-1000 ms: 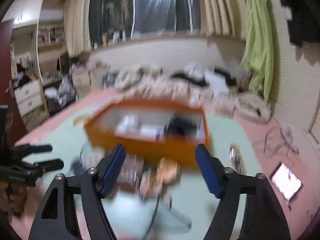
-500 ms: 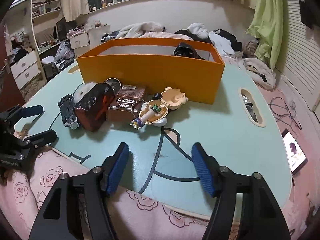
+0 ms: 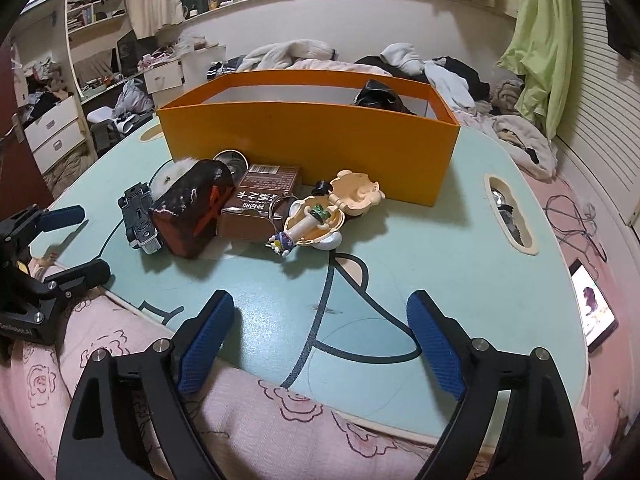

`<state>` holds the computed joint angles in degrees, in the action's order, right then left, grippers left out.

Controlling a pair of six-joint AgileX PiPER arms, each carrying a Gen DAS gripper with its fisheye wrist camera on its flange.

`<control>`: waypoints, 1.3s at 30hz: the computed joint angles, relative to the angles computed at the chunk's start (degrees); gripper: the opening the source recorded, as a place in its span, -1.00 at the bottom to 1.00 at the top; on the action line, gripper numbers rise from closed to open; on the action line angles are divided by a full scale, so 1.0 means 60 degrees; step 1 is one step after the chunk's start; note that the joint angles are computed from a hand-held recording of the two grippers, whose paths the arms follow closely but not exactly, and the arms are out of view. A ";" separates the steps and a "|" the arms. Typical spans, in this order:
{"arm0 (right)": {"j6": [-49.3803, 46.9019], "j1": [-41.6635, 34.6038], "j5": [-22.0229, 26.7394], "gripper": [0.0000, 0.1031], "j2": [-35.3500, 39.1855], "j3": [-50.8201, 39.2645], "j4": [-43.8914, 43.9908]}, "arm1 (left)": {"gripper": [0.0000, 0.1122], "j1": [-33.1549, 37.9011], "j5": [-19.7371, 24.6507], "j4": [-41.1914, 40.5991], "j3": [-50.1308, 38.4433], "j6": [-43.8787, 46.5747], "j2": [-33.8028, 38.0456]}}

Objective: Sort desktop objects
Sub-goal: 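Grasp the green toy car with the left gripper and lift it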

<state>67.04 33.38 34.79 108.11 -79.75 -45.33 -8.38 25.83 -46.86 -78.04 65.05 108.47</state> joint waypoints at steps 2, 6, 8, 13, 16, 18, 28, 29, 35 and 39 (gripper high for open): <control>0.0017 0.0017 0.0024 0.72 0.0004 -0.0012 -0.0012 | 0.83 0.0190 0.0994 -0.0819 -0.0379 0.0763 0.0074; -0.0010 0.0020 0.0031 0.72 0.0005 -0.0029 0.0011 | 0.83 -0.0214 0.1960 0.0572 -0.2108 -0.0667 0.0821; 0.0002 0.0031 0.0047 0.73 0.0008 -0.0039 0.0006 | 0.83 -0.0566 0.2172 0.1608 -0.3052 -0.1551 0.1303; 0.0023 0.0047 0.0057 0.73 0.0004 -0.0038 -0.0002 | 0.59 -0.0997 0.2795 0.2603 -0.4051 -0.2091 0.2066; 0.0045 0.0061 0.0081 0.73 0.0010 -0.0050 -0.0014 | 0.31 -0.1028 0.2314 0.2197 -0.3336 -0.1438 0.1812; 0.0034 0.0047 0.0077 0.73 0.0011 -0.0060 -0.0013 | 0.31 -0.1034 0.1524 0.1894 -0.2592 -0.1088 0.1427; 0.1107 -0.0196 -0.0863 0.73 -0.0498 0.0790 -0.0628 | 0.31 0.0013 0.0653 -0.2527 0.0097 0.2304 0.0013; 0.1412 -0.0337 -0.1175 0.73 -0.0628 0.1001 -0.0738 | 0.31 0.0120 0.0748 -0.2619 0.0082 0.2253 0.0030; 0.2454 -0.1231 -0.2126 0.51 -0.0932 0.1037 -0.0261 | 0.31 0.0143 0.0633 -0.2531 0.0002 0.1897 0.0129; 0.1191 -0.1407 -0.1587 0.37 -0.0189 -0.0499 0.1425 | 0.31 0.0003 0.0343 -0.2455 0.0188 0.2096 0.0032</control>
<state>74.19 24.93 25.26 106.97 -82.75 -36.78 -8.36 27.89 -61.60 -76.91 77.63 108.66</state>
